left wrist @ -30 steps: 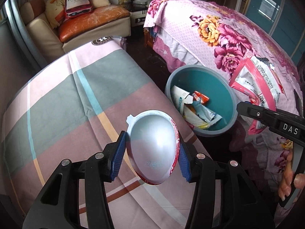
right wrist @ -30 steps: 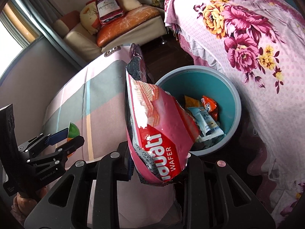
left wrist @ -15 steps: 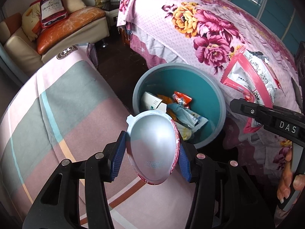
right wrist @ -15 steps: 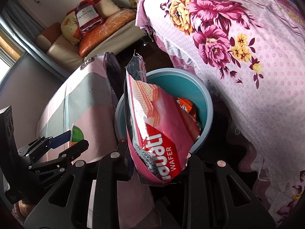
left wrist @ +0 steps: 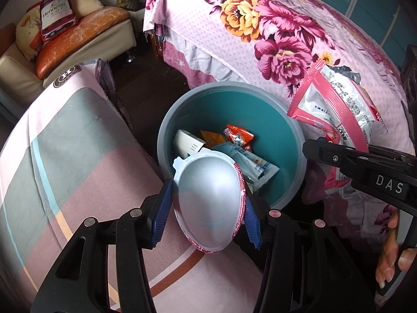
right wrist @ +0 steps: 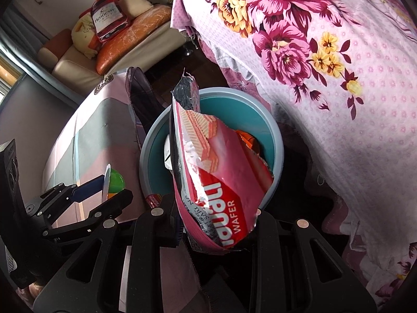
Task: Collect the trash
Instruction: 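Carry the lid over the teal bin with left gripper while right carries the wafer bag there, then open left gripper to drop the lid in the bin while right releases the wafer bag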
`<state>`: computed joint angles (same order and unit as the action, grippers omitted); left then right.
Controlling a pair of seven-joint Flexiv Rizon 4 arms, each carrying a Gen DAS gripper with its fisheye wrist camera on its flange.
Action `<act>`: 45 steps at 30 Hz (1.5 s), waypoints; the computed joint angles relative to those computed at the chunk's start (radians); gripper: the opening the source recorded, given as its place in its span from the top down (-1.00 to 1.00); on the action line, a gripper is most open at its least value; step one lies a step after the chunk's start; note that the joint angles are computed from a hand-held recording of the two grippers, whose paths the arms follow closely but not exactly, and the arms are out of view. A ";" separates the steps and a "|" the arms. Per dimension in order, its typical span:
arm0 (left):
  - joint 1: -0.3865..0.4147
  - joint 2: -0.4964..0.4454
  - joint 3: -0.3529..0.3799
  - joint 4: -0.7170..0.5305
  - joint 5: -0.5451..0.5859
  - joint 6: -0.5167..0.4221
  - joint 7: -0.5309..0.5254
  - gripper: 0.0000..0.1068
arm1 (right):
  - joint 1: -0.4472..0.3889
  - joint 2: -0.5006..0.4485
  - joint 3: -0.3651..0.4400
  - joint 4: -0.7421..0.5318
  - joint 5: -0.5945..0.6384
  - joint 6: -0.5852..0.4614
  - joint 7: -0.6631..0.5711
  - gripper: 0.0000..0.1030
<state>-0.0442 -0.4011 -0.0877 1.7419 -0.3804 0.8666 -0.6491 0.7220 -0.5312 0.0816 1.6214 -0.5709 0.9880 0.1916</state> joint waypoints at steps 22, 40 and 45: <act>0.037 -0.035 0.008 -0.030 -0.031 0.023 -0.069 -0.72 | -0.011 -0.044 0.014 -0.072 0.060 -0.048 -0.054 0.48; 0.066 -0.040 0.006 -0.025 -0.047 0.005 -0.057 -0.74 | 0.010 -0.120 0.011 -0.211 0.131 -0.162 -0.154 0.17; 0.074 -0.037 0.006 -0.022 -0.064 0.004 -0.055 -0.75 | 0.015 -0.127 0.016 -0.231 0.141 -0.197 -0.168 -0.13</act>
<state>0.0300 -0.4376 -0.0814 1.7201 -0.4446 0.8711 -0.7038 0.7367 -0.6577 0.0971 1.3907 -0.4296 0.7912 0.0233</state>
